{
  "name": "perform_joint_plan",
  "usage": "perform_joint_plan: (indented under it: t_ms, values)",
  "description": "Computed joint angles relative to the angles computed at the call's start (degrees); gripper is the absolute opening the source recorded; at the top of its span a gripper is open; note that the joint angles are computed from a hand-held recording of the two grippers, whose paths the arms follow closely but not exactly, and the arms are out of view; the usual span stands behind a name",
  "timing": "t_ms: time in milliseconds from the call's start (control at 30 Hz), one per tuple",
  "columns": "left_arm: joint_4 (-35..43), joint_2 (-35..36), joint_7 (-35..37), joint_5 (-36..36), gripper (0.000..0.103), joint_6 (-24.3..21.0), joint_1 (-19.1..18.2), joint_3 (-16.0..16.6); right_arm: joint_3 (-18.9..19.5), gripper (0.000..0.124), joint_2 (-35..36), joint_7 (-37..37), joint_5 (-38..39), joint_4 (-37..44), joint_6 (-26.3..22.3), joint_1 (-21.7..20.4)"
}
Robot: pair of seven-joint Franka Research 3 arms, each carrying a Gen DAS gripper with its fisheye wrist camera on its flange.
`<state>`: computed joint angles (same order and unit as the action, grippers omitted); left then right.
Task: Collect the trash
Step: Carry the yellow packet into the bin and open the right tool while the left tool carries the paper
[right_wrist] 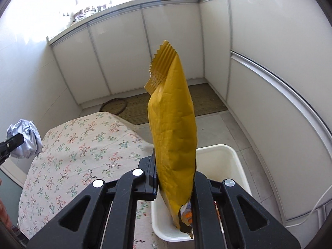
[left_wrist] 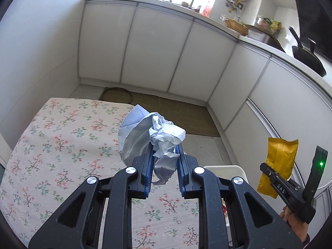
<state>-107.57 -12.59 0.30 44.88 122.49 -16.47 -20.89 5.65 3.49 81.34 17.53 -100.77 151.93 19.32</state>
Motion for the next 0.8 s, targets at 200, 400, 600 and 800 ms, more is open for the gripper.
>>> perform_joint_plan:
  t_ms: [200, 400, 600, 800]
  values:
    - [4.1, 5.0, 1.1, 1.1, 0.019, 1.1, -1.2, -0.1, -1.4, 0.009, 0.6, 5.1, -2.3, 0.3, 0.0, -1.2]
    - [9.4, 10.4, 2.6, 2.4, 0.019, 1.1, -3.9, 0.7, -2.5, 0.012, 1.4, 11.7, -8.8, 0.7, -1.0, -1.9]
    - [15.8, 16.8, 4.8, 3.2, 0.019, 0.9, -7.5, 2.4, -3.5, 0.06, 0.0, 17.0, -14.6, -1.7, 2.5, -3.0]
    - [22.7, 23.3, 7.1, 3.9, 0.02, 2.3, -10.9, 4.7, -4.3, 0.077, -1.2, 19.9, -16.6, -3.7, 5.4, -5.1]
